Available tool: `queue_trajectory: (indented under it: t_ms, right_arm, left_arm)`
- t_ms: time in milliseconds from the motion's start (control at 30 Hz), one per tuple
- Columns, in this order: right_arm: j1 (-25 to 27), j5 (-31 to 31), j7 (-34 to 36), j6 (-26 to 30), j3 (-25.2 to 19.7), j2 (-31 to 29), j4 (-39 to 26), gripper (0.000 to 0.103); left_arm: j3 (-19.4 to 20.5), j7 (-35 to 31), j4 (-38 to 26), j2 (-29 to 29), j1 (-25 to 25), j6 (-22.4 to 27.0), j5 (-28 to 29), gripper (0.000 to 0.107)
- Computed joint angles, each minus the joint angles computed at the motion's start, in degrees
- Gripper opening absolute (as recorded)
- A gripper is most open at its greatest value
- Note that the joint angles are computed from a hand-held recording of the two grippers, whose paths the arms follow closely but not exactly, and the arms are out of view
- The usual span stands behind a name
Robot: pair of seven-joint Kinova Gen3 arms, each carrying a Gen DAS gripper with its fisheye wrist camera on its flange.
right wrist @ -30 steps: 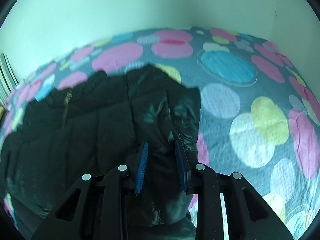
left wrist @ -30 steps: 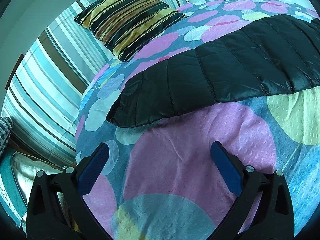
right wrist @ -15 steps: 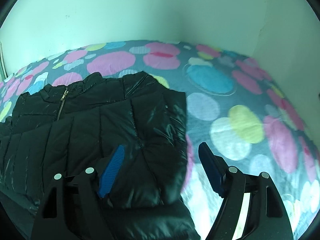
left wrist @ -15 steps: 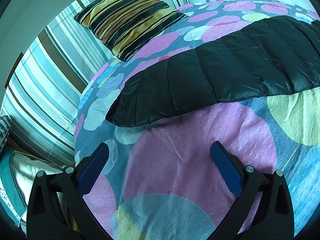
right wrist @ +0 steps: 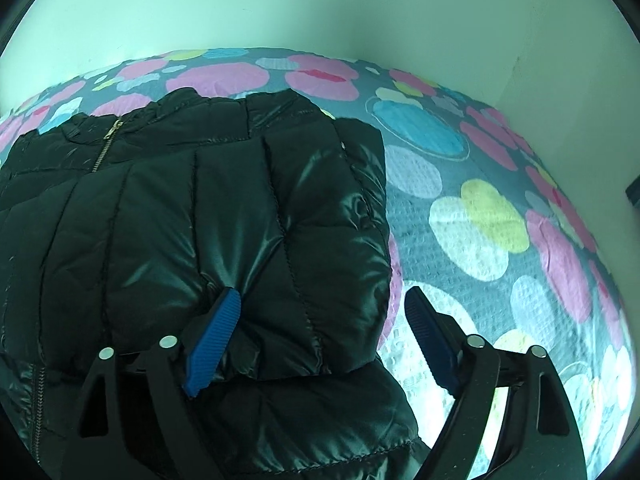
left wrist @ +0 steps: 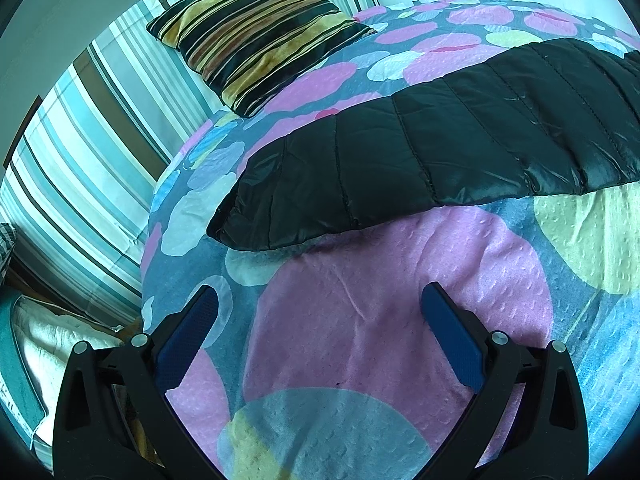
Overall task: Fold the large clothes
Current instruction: 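Open the right tool to release the sleeve on the jacket, then grasp the other sleeve cuff with the left tool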
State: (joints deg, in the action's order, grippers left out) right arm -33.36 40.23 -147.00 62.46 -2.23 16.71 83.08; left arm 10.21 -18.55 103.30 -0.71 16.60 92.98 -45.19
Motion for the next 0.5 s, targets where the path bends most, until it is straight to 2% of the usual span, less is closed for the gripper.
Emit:
queue_trajectory:
  t_ms: [233, 433, 500]
  right_arm:
    - [-1.65, 2.8, -1.99, 1.35, 0.12, 0.56, 0.26, 0.086]
    - [-1.8, 3.29, -2.36, 1.55, 0.02, 0.66, 0.29, 0.087]
    - [-1.82, 3.37, -2.44, 1.55, 0.0, 0.66, 0.3, 0.087]
  left_arm:
    - [-0.88, -0.81, 1.22, -3.67, -1.94, -4.44, 2.37, 0.101]
    - [-2.79, -4.82, 3.75, -13.2, -7.46, -10.29, 7.17, 0.101]
    - [-5.62, -6.0, 4.69, -17.05, -9.89, -13.53, 9.27, 0.101]
